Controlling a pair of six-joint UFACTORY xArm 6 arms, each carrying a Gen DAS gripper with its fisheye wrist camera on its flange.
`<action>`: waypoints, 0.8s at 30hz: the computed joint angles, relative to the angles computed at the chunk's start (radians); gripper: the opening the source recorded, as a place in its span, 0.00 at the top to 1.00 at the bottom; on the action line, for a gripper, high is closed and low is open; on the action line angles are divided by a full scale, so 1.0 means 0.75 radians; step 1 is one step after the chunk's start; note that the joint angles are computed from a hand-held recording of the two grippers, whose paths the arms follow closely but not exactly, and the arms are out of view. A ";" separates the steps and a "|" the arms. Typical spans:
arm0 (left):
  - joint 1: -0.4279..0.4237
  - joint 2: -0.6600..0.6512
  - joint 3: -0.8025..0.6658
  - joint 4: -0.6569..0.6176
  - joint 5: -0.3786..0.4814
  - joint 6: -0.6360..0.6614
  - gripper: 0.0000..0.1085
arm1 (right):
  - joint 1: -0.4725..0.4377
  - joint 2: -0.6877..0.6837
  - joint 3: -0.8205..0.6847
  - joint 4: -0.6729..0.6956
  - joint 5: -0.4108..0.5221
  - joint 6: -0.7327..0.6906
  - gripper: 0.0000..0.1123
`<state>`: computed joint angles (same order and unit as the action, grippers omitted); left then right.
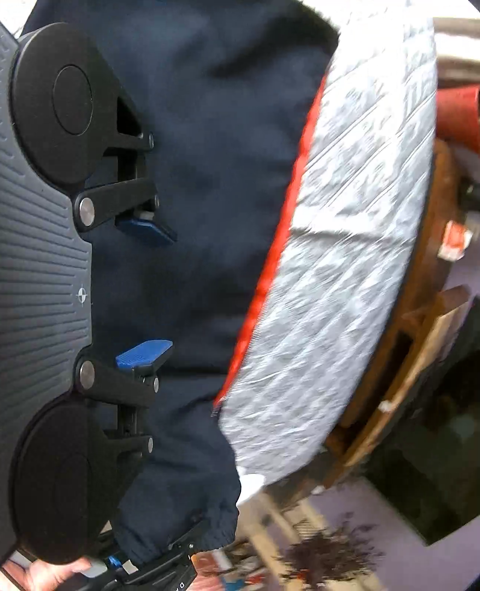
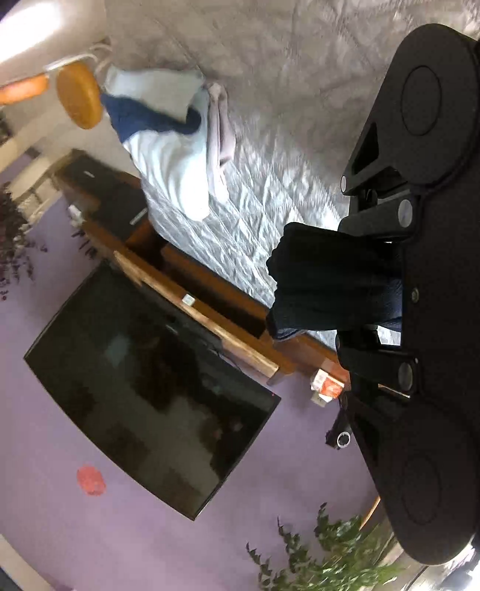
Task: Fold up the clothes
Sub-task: 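Lift the black jacket cuff with the right tool while the left tool releases the jacket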
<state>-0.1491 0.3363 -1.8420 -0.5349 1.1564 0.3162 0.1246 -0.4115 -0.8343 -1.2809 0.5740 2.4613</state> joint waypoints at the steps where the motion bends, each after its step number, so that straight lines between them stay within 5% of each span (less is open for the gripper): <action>1: -0.015 -0.002 0.012 0.024 -0.005 0.010 0.42 | 0.025 -0.020 0.021 0.012 0.048 0.006 0.85; 6: -0.091 -0.037 0.108 0.038 -0.118 0.099 0.43 | 0.077 -0.096 0.135 0.190 0.232 0.045 0.85; 12: -0.153 -0.027 0.115 -0.113 -0.132 0.185 0.36 | 0.084 -0.074 0.103 0.121 0.209 -0.115 0.84; 24: -0.299 -0.046 0.266 -0.023 -0.346 0.199 0.35 | 0.172 -0.137 0.128 0.098 0.220 -0.317 0.84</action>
<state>-0.3732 0.3016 -1.6429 -0.5523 0.8970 0.4652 0.2534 -0.5140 -0.7384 -1.2076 0.7388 2.2236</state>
